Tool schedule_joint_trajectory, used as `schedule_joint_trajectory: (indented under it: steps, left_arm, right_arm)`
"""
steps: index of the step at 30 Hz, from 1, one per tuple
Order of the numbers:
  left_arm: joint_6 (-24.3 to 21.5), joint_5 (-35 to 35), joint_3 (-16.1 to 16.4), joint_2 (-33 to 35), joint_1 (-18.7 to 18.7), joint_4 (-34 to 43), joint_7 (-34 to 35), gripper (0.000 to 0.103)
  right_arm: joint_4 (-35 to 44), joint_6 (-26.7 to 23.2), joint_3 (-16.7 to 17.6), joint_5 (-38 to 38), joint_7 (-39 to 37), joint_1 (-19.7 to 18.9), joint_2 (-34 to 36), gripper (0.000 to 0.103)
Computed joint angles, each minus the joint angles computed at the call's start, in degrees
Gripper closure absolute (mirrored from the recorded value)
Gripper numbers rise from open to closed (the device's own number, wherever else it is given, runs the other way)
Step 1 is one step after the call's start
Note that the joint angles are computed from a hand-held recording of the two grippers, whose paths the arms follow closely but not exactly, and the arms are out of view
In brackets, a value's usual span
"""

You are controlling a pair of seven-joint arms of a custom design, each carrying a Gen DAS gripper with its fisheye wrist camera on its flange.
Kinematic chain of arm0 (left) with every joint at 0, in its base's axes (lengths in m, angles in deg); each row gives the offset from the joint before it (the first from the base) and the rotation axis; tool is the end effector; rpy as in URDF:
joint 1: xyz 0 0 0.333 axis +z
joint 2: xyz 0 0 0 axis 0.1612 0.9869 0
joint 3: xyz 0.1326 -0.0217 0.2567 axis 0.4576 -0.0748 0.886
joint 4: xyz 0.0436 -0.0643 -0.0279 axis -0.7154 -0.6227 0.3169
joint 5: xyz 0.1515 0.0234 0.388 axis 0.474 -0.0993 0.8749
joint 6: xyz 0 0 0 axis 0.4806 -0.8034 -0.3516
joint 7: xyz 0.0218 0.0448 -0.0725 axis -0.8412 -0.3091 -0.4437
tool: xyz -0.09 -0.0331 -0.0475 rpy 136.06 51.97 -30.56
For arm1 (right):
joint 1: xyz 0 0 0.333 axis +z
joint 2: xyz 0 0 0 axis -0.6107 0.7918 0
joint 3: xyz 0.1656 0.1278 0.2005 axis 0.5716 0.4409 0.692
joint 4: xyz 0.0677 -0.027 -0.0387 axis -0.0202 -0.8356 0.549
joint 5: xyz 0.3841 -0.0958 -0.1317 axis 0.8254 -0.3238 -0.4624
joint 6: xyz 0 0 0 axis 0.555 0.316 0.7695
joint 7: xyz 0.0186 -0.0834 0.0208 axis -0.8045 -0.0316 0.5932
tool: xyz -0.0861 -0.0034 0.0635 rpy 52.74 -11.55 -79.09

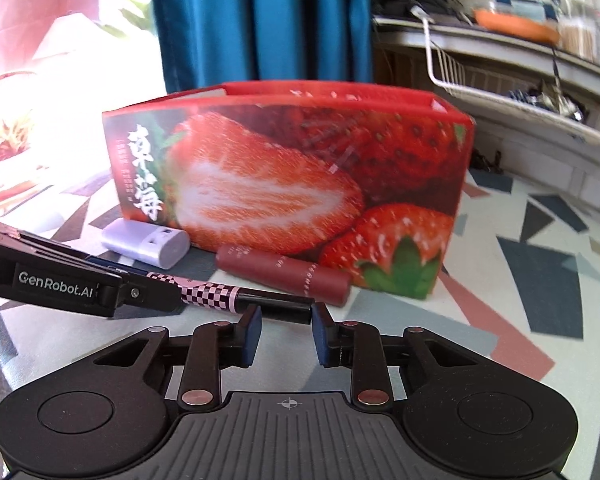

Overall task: Organize rigid objects
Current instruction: 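Close the left gripper on the pink checkered mascara, then carry the mascara into the red box and open the left gripper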

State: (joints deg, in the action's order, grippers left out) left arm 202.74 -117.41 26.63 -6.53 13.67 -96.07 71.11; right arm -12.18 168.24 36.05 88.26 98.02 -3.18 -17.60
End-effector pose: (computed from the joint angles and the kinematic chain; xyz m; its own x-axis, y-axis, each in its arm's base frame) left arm 0.7053 -0.1019 0.4301 -0.3433 -0.9258 0.1585 -0.6739 0.1252 -0.7282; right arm 0.6605 0.2670 0.3775 0.2703 -0.9609 -0.0600 -0.4848 -0.0820 -0.8708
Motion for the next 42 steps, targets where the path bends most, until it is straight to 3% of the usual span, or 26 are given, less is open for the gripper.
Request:
schedule_joint_trajectory:
  steps: [4,12,18,21,25,27,29,32,35,42]
  left_arm:
    - [2.9,-4.2,-2.7,-1.4,1.9,-1.3,5.2,0.069]
    - [5.8,-12.4,-4.7,-3.2,2.9,0.7,13.9,0.069]
    - [6.2,-13.2,-3.5,-1.8,1.7,5.9,14.0,0.069]
    - [4.5,-8.7,-1.0,0.6,-0.2,10.6,8.2,0.069]
    - [-0.1,-1.3,1.4,5.5,-1.5,18.8,0.5,0.070]
    - [-2.9,0.9,1.0,8.7,-1.0,23.6,-0.7,0.067]
    - [-6.0,3.1,1.4,11.5,-0.9,27.9,-3.2,0.067]
    - [-9.9,6.1,2.2,15.3,-1.1,33.4,-7.6,0.067]
    - [-11.0,8.9,2.8,17.4,-1.5,36.0,-10.5,0.067]
    - [-12.3,12.3,2.4,20.0,-1.3,39.5,-12.5,0.067]
  right_arm:
    - [-1.0,1.8,-4.7,2.1,-0.8,4.7,-0.4,0.078]
    - [-0.5,6.2,-9.5,9.3,-7.7,9.8,-1.5,0.078]
    - [5.3,6.3,-5.6,10.5,-11.4,5.3,-0.9,0.077]
    - [10.5,3.9,-1.7,9.3,-12.7,1.0,0.8,0.077]
    - [19.7,-3.0,6.0,5.3,-10.2,-7.0,4.7,0.077]
    - [24.9,-7.9,12.1,3.7,-10.3,-12.4,7.1,0.077]
    - [30.1,-13.7,15.6,1.9,-11.2,-15.4,9.7,0.077]
    - [36.5,-20.0,18.1,-0.2,-11.7,-17.2,13.3,0.077]
    - [39.8,-21.8,20.8,1.1,-10.8,-18.6,15.7,0.077]
    - [43.1,-23.7,19.4,-0.1,-8.5,-17.3,17.7,0.076]
